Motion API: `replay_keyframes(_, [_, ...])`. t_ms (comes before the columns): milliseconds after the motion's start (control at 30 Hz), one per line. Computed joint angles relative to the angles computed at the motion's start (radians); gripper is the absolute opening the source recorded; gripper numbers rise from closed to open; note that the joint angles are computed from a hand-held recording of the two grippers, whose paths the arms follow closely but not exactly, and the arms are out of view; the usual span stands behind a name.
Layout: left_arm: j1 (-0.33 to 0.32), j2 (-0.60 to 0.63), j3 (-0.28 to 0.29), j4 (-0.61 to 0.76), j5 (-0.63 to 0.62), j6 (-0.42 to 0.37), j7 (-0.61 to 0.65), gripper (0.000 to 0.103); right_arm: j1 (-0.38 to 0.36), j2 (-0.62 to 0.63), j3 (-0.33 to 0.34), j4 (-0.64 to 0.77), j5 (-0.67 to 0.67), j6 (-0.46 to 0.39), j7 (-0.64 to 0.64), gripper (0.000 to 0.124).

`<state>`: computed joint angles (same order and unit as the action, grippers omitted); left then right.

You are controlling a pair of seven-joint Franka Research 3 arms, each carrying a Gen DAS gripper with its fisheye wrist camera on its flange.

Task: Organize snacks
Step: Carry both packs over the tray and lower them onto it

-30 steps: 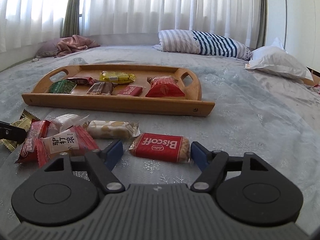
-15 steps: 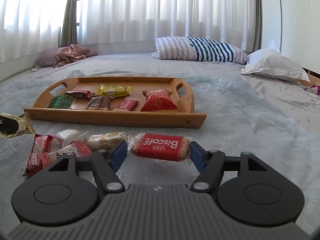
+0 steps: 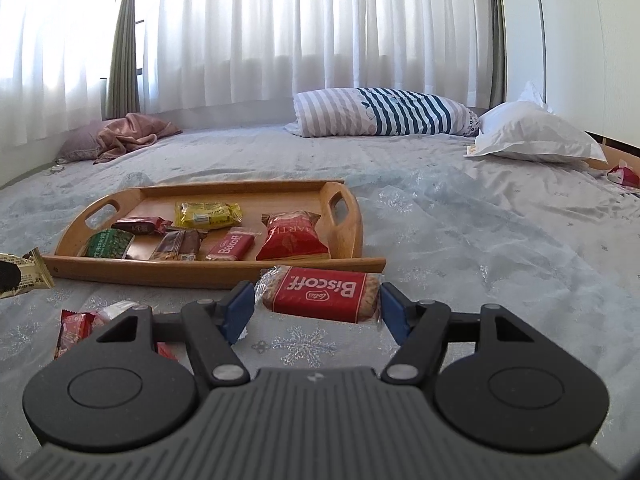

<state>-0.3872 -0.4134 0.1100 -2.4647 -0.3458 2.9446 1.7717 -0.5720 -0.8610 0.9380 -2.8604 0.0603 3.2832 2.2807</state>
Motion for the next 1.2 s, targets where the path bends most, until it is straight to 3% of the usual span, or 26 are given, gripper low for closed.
replay_keyframes(100, [-0.033, 0.019, 0.035, 0.04, -0.047, -0.021, 0.031, 0.014, -0.008, 0.031, -0.021, 0.018, -0.006, 0.025, -0.021, 0.069])
replay_keyframes(400, [-0.034, 0.134, 0.025, 0.221, -0.167, -0.005, 0.156, 0.013, -0.032, 0.236, -0.101, 0.16, 0.014, 0.1, -0.19, 0.069])
replay_keyframes(500, [-0.027, 0.202, 0.02, 0.323, -0.232, -0.022, 0.213, 0.013, 0.006, 0.353, -0.166, 0.246, 0.005, 0.093, -0.265, 0.069])
replay_keyframes(667, [0.032, 0.365, -0.007, 0.557, -0.281, -0.14, 0.188, 0.013, 0.188, 0.589, -0.354, 0.444, -0.018, 0.003, -0.397, 0.069])
replay_keyframes(800, [0.091, 0.503, -0.047, 0.727, -0.279, -0.217, 0.13, 0.013, 0.138, 0.744, -0.302, 0.616, -0.112, -0.092, -0.414, 0.069])
replay_keyframes(900, [0.126, 0.608, -0.075, 0.836, -0.259, -0.255, 0.065, 0.013, 0.116, 0.864, -0.287, 0.732, -0.321, -0.145, -0.286, 0.069])
replay_keyframes(1033, [0.161, 0.73, -0.1, 0.95, -0.2, -0.282, -0.049, 0.013, 0.234, 0.989, -0.399, 0.862, -0.531, -0.23, -0.15, 0.069])
replay_keyframes(1200, [0.218, 0.858, -0.155, 1.09, -0.172, -0.334, -0.125, 0.013, 0.351, 1.099, -0.495, 0.986, -0.579, -0.308, -0.166, 0.07])
